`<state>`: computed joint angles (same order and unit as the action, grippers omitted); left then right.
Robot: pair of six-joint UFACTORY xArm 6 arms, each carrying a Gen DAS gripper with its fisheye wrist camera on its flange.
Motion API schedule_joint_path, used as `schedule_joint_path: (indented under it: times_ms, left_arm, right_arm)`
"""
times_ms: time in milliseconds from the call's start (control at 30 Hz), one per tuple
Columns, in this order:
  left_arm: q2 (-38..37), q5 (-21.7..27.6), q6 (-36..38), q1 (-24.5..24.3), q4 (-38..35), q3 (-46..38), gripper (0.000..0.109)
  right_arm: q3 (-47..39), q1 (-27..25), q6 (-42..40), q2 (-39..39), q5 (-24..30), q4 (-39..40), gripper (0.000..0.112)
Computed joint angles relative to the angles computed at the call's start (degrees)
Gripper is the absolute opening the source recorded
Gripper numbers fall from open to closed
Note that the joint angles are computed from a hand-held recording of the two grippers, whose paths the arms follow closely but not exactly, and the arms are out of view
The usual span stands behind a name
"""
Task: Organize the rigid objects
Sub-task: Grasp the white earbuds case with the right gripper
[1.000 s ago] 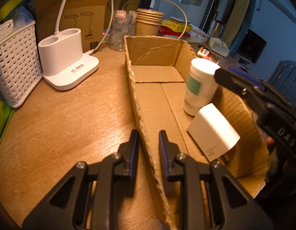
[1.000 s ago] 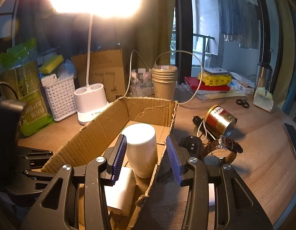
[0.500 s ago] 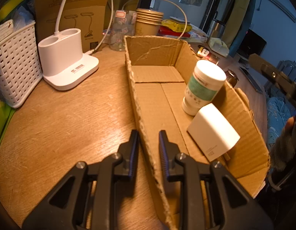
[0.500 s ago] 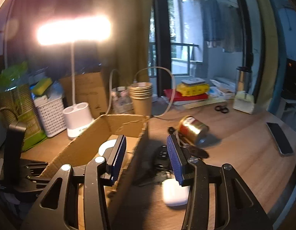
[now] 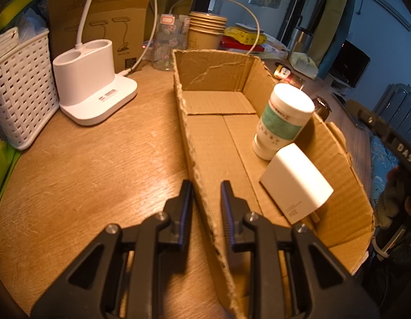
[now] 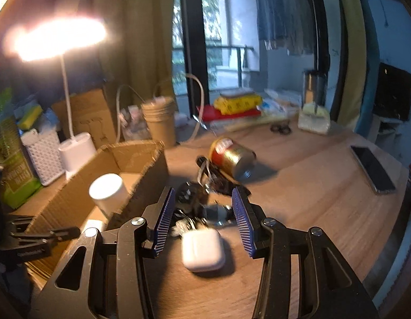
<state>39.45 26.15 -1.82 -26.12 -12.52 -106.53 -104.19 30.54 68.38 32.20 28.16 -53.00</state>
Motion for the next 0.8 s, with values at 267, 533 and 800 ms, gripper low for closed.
schedule_joint_path:
  times_ms: [267, 533, 800]
  left_arm:
    - [0.0, 0.0, 0.0, 0.0, 0.0, 0.0, 0.024]
    - [0.0, 0.0, -0.1, 0.0, 0.1, 0.0, 0.024]
    - [0.0, 0.0, -0.1, 0.0, 0.1, 0.0, 0.024]
  right_arm:
    - [-2.7, 0.1, -8.5, 3.5, 2.3, 9.8, 0.054]
    - [-4.8, 0.6, -12.8, 5.5, 5.1, 14.5, 0.054]
    - [-8.2, 1.2, -17.3, 7.6, 9.0, 18.1, 0.054]
